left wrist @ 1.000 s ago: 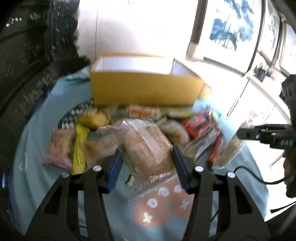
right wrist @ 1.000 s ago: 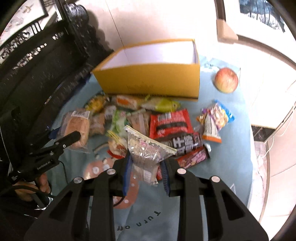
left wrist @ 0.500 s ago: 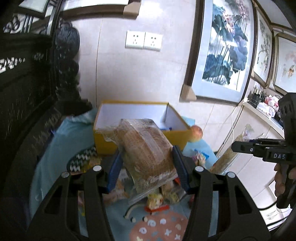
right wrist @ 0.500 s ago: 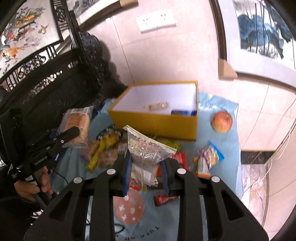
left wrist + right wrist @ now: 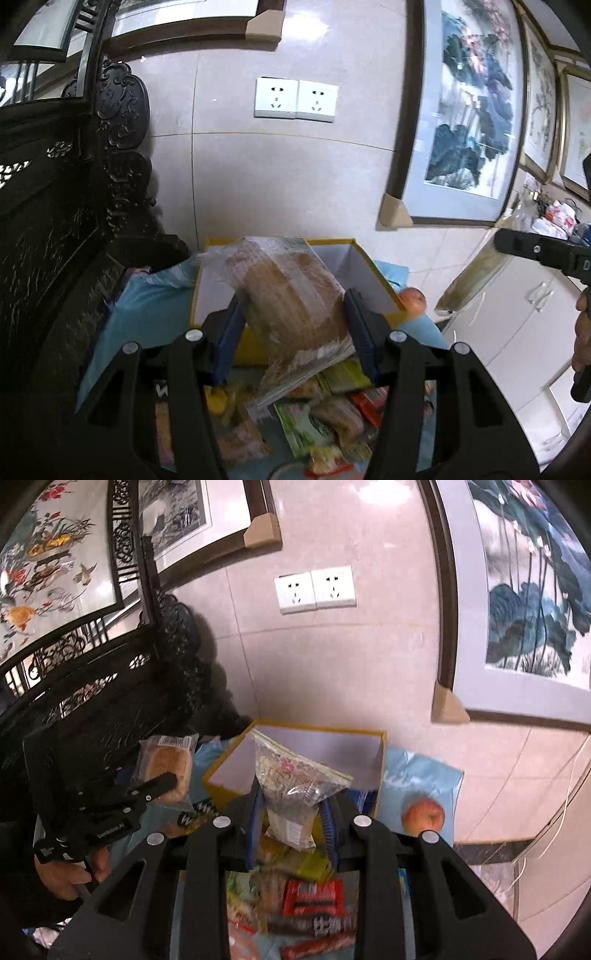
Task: Organize snacks
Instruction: 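Open both tools to drop the bags into the box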
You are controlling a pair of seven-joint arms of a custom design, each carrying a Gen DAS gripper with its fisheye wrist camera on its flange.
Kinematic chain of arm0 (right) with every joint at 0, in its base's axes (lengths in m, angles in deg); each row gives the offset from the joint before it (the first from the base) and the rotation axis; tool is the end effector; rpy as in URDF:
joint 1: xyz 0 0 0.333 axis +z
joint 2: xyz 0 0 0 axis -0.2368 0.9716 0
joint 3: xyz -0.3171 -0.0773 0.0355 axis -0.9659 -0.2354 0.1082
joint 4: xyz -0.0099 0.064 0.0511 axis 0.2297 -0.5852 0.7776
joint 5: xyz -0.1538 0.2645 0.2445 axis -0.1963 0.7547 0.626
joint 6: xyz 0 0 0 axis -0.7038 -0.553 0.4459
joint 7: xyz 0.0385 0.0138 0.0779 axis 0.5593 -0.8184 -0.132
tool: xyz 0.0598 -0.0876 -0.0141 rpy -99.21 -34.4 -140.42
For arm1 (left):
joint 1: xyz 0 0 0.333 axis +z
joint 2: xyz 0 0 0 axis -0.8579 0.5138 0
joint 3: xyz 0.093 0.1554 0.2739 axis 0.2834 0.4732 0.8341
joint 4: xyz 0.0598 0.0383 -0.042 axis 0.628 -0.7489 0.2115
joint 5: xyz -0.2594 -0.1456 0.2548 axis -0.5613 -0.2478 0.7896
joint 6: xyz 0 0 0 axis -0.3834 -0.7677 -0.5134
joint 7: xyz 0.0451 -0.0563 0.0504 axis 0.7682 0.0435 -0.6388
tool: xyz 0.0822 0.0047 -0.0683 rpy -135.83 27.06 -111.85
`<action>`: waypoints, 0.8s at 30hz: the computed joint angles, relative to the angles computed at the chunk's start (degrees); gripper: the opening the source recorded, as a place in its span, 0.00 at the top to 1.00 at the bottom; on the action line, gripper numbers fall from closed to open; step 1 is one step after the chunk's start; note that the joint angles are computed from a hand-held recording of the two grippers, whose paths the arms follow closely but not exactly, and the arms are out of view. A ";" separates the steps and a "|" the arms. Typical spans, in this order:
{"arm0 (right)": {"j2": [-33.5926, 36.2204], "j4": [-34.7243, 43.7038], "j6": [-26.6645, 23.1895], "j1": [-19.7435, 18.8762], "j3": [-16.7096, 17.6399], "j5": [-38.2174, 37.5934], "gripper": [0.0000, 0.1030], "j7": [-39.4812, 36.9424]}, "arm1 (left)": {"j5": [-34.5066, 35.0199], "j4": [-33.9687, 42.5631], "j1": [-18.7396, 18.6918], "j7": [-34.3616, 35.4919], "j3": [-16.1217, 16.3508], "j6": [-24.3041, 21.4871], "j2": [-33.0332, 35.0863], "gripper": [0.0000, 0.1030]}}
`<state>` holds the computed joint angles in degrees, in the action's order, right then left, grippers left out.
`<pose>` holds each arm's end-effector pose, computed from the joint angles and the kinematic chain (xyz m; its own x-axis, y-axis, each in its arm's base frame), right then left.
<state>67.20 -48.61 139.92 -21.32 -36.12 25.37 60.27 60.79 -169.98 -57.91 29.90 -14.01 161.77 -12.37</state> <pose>0.4848 0.1234 0.5657 -0.0760 -0.9817 -0.1747 -0.5122 0.1888 -0.8379 0.6067 -0.3227 0.5164 -0.6035 -0.7922 0.0904 -0.4279 0.2261 -0.8751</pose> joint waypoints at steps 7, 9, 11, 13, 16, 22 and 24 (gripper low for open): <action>7.97 10.15 -1.43 -5.77 3.20 -13.57 0.72 9.82 | 7.66 15.96 -13.47 -7.41 14.29 -4.87 7.80 0.47; 10.75 13.49 -2.46 -6.22 3.48 -19.24 0.72 13.96 | 9.41 19.98 -15.67 -8.98 16.46 -5.82 10.19 0.47; 13.68 16.79 -3.36 -5.94 3.14 -25.28 0.72 18.59 | 11.17 25.53 -17.94 -10.88 18.81 -7.08 13.72 0.47; 17.62 21.06 -3.90 -5.21 2.10 -34.36 0.72 26.49 | 12.62 31.37 -19.89 -12.92 20.74 -8.33 17.55 0.46; 22.68 23.82 -8.46 -3.70 2.14 -22.09 0.49 13.57 | 17.08 39.67 -25.12 -20.09 28.63 -12.06 22.96 0.10; 20.38 19.71 -9.85 0.18 -1.80 -19.81 0.41 11.81 | 20.73 35.57 -23.11 -22.28 28.21 -11.96 21.88 0.08; 18.89 17.37 -9.08 1.17 -2.97 -16.91 0.41 9.94 | 20.68 31.74 -21.80 -22.75 27.29 -11.12 19.94 0.08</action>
